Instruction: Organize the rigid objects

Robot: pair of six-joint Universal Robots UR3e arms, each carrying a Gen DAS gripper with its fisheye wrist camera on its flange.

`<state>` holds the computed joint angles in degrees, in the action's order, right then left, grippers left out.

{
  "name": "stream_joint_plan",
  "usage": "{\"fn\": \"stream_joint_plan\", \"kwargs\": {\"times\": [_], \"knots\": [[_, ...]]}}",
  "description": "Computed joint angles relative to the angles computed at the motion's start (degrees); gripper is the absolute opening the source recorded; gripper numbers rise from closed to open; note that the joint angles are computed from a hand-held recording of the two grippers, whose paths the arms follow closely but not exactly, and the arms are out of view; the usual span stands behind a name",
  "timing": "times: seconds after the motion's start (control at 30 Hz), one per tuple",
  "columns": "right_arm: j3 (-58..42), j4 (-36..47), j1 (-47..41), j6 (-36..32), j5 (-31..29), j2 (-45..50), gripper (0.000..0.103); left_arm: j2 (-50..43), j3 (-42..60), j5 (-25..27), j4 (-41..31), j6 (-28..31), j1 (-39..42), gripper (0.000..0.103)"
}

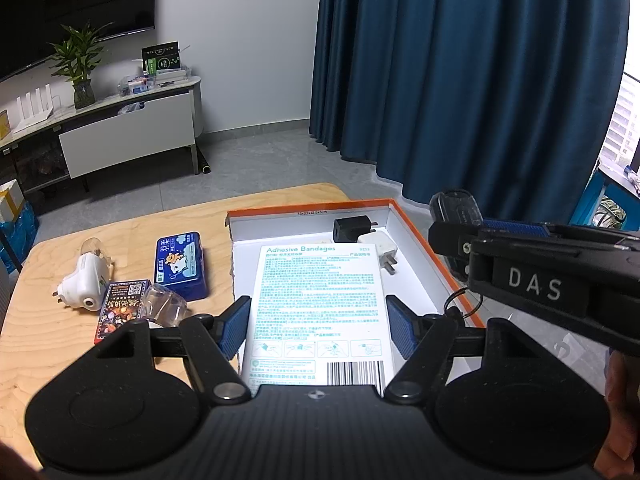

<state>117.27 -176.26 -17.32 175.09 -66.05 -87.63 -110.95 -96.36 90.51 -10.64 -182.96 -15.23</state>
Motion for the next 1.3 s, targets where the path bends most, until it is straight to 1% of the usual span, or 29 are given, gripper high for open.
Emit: {"fn": "stream_joint_plan", "kwargs": {"times": [0.67,1.13,1.3], "knots": [[-1.13,0.66,1.53,0.26,-1.65,1.08,0.044,0.00,0.34,-0.22,-0.65,-0.10,0.05,0.071],[-1.92,1.77,1.48,0.19,-2.09,1.46,0.044,-0.40,0.11,-1.07,-0.50,-0.12,0.37,0.071],[-3.20,2.32,2.05,0.47,-3.13,2.67,0.044,-0.84,0.19,-1.84,-0.16,0.09,0.55,0.071]]}}
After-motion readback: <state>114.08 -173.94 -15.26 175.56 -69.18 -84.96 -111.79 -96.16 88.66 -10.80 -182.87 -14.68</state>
